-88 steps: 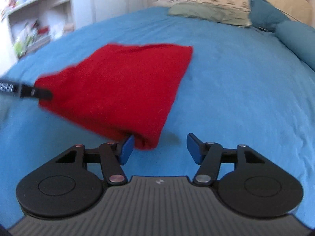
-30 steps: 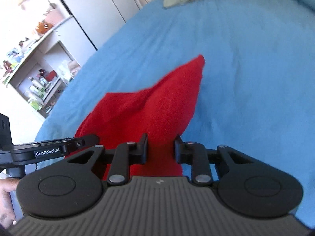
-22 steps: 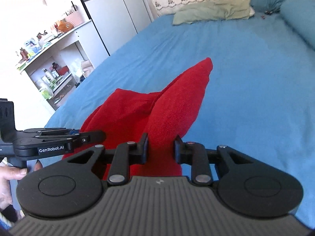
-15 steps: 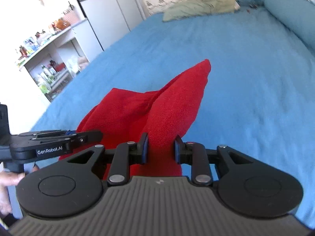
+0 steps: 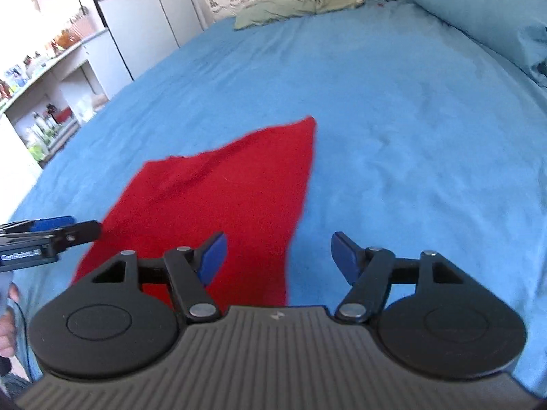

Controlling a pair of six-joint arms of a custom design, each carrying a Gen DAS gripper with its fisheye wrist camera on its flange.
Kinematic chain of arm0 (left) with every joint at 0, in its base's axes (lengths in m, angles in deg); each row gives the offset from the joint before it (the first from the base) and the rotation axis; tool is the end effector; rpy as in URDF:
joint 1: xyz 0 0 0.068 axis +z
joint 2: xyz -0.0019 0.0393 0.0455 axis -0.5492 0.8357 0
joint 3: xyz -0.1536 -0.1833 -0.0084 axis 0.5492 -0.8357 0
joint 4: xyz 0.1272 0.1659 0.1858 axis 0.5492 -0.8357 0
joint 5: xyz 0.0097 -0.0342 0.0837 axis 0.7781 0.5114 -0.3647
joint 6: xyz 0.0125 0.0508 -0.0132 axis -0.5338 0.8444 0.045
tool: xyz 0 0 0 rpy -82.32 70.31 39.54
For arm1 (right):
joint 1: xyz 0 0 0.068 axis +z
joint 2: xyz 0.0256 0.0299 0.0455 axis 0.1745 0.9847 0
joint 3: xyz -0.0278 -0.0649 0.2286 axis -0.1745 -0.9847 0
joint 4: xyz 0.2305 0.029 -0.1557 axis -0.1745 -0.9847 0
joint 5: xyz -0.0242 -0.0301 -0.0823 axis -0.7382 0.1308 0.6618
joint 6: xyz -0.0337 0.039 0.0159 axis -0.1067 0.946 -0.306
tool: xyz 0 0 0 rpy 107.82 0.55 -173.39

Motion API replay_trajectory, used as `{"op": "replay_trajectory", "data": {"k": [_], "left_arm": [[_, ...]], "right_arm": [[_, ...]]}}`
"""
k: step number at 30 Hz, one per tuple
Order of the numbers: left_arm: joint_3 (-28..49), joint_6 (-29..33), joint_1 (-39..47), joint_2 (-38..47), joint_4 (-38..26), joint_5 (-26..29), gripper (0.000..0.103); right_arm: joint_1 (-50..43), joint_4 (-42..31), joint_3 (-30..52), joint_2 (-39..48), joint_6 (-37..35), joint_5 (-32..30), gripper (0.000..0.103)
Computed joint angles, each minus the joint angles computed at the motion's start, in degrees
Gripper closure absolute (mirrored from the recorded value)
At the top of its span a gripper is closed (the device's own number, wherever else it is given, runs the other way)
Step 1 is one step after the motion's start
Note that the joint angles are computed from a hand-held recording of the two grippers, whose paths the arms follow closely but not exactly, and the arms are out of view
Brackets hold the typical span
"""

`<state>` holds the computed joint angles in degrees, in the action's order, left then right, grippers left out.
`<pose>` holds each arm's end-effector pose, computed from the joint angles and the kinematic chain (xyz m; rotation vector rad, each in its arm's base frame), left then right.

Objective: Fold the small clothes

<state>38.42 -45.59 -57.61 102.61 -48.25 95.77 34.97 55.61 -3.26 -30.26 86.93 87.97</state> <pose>0.3567 -0.1669 0.1663 0.6369 2.2646 -0.3537 0.2140 0.0848 0.1844 0.5230 2.2862 0.1067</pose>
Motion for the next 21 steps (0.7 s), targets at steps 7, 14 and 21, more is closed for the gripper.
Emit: {"op": "replay_trajectory", "data": {"k": [7,14,21], "left_arm": [[-3.9,0.7,-0.9,2.9,5.8,-4.0,0.025],[-4.7,0.7,-1.6,-5.4,1.9,-6.2,0.027],[-7.5,-2.0,-0.6,-26.6,-9.4,-5.5,0.000]], "right_arm": [[-2.6,2.2,-3.9,0.1,1.4,-2.6,0.014],[3.5,-6.6,0.3,-5.5,2.6,4.8,0.013],[26.6,-36.9,19.6,-6.5,19.8,23.9,0.000]]}}
